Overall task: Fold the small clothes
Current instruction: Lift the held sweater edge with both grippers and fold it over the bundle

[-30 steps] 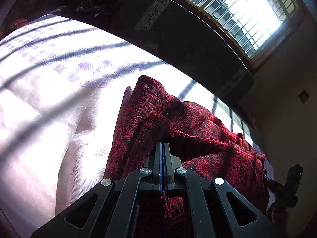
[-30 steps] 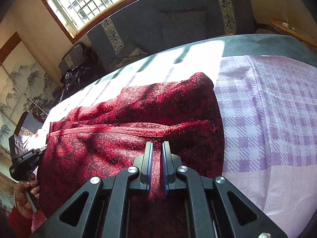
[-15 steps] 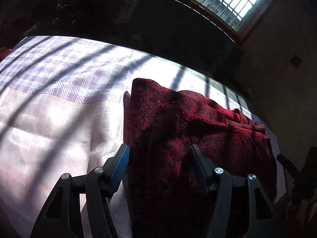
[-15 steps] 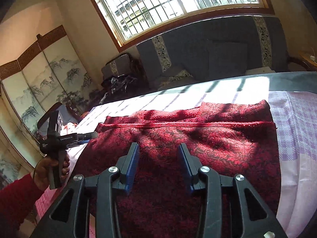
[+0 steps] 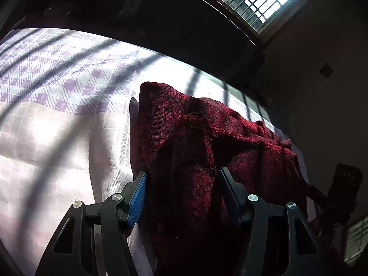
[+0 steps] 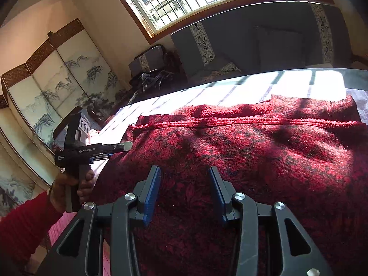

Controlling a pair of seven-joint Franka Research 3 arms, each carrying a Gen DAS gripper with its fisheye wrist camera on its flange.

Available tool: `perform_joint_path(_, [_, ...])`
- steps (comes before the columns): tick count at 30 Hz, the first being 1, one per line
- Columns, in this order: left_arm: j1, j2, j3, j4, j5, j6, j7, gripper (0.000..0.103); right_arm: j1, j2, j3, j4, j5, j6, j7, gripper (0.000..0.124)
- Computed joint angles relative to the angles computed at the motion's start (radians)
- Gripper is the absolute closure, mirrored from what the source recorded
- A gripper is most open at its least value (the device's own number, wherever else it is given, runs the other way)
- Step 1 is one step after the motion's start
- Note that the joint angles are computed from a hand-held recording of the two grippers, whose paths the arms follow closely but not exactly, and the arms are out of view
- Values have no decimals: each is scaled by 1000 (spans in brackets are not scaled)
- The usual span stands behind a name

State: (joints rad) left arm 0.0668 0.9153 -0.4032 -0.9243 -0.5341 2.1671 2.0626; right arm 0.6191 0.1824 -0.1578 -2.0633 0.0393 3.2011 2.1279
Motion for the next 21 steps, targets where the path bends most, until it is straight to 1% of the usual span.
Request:
perform_joint_path(1, [15, 0, -15, -14, -24, 8, 11, 43, -61, 6, 67, 11, 38, -1, -34, 82])
perform_joint_path(2, [25, 17, -28, 2, -45, 5, 16, 43, -89, 11, 100, 22, 62, -6, -53, 82])
perform_joint_path(3, [37, 21, -39, -4, -66, 9, 30, 43, -103, 18, 114, 35, 79, -17, -64, 82])
perform_joint_path(4, [43, 17, -43, -17, -77, 20, 48, 47, -113, 28, 121, 56, 89, -36, -72, 82])
perform_joint_path(5, [44, 13, -40, -27, -78, 29, 65, 51, -96, 38, 98, 80, 76, -69, -59, 82])
perform_joint_path(6, [42, 13, -36, -24, -75, 27, 72, 52, -51, 50, 41, 108, 27, -116, -12, 83])
perform_joint_path(7, [38, 20, -32, -9, -70, 16, 69, 53, -32, 63, 11, 136, -19, -152, 27, 85])
perform_joint_path(9, [25, 26, -21, 10, -54, 9, 68, 55, -54, 92, 20, 191, -54, -205, 50, 101])
perform_joint_path(10, [17, 25, -14, 14, -40, 11, 74, 56, -58, 108, 17, 225, -80, -245, 70, 105])
perform_joint_path(11, [11, 25, -10, 19, -30, 10, 77, 56, -63, 123, 15, 249, -103, -266, 94, 107])
perform_joint_path(13, [1, 42, -4, 53, -15, -10, 61, 56, -96, 150, 41, 276, -104, -268, 107, 108])
perform_joint_path(14, [-2, 52, -2, 74, -7, -25, 52, 55, -111, 167, 54, 295, -98, -294, 106, 110])
perform_joint_path(15, [-5, 63, -2, 95, -1, -40, 48, 55, -153, 190, 102, 317, -54, -328, 63, 111])
perform_joint_path(16, [-8, 77, -3, 122, 5, -58, 48, 53, -181, 204, 136, 314, -2, -310, 21, 112])
perform_joint_path(17, [-14, 99, -3, 163, 13, -85, 47, 50, -181, 200, 136, 293, -3, -266, 35, 113])
perform_joint_path(18, [-20, 117, -3, 199, 22, -107, 50, 48, -193, 198, 149, 294, 17, -273, 16, 113])
perform_joint_path(20, [-33, 125, 4, 218, 37, -103, 66, 42, -200, 196, 158, 283, 40, -255, -6, 113])
perform_joint_path(21, [-38, 125, 7, 220, 45, -94, 75, 41, -208, 197, 168, 281, 58, -250, -21, 113])
